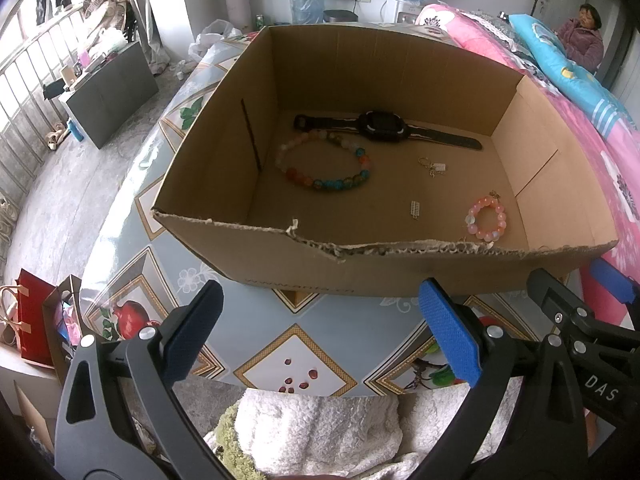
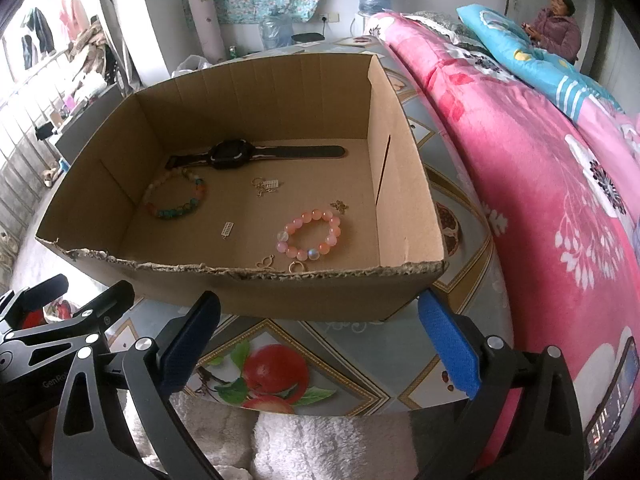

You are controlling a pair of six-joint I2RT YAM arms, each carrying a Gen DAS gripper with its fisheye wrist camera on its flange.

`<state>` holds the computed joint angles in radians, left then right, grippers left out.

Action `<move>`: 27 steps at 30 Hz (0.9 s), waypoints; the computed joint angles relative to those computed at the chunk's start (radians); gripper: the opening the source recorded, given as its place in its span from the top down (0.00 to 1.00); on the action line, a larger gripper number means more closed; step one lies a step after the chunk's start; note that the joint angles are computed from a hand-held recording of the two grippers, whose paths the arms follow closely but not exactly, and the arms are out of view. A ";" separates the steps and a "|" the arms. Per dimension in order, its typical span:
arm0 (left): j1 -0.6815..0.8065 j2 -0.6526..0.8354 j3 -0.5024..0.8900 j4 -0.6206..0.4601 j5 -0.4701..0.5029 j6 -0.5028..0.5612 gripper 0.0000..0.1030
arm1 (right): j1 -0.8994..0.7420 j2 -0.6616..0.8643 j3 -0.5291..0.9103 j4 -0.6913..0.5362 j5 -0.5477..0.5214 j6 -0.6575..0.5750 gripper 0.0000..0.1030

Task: Organize jewelry

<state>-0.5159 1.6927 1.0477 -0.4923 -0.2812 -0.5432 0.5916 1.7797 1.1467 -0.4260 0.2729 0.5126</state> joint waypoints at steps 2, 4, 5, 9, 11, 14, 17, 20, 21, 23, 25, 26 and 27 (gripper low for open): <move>0.000 0.000 0.000 0.000 0.000 0.000 0.08 | 0.000 0.000 0.001 0.000 0.000 0.001 0.06; 0.001 0.000 0.001 -0.001 0.001 0.001 0.08 | 0.000 0.000 0.001 0.000 0.000 0.000 0.06; 0.000 -0.001 0.000 0.000 0.001 0.000 0.08 | 0.000 0.000 0.001 0.000 0.000 0.000 0.06; -0.001 -0.002 0.005 -0.004 0.000 0.002 0.08 | 0.004 -0.004 -0.004 0.002 0.007 0.007 0.06; -0.002 0.000 0.006 -0.005 -0.002 0.001 0.08 | 0.003 -0.004 -0.005 0.002 0.005 0.007 0.06; -0.002 0.000 0.008 -0.008 0.000 0.002 0.08 | 0.003 -0.006 -0.003 -0.004 0.005 0.010 0.06; 0.002 -0.003 0.012 -0.013 0.006 0.007 0.08 | 0.005 -0.010 -0.004 -0.007 0.009 0.013 0.06; 0.005 -0.005 0.013 -0.013 0.006 0.014 0.08 | 0.008 -0.014 -0.007 -0.008 0.012 0.019 0.06; 0.006 -0.005 0.014 -0.014 0.009 0.016 0.08 | 0.009 -0.015 -0.008 -0.009 0.013 0.022 0.06; 0.009 -0.006 0.014 -0.013 0.015 0.021 0.08 | 0.010 -0.016 -0.009 -0.010 0.014 0.026 0.06; 0.013 -0.004 0.014 -0.013 0.023 0.025 0.08 | 0.012 -0.015 -0.008 -0.014 0.018 0.030 0.06; 0.015 -0.004 0.016 -0.015 0.027 0.026 0.08 | 0.011 -0.015 -0.007 -0.015 0.018 0.031 0.06; 0.017 -0.003 0.014 -0.013 0.030 0.030 0.08 | 0.011 -0.015 -0.006 -0.017 0.018 0.031 0.06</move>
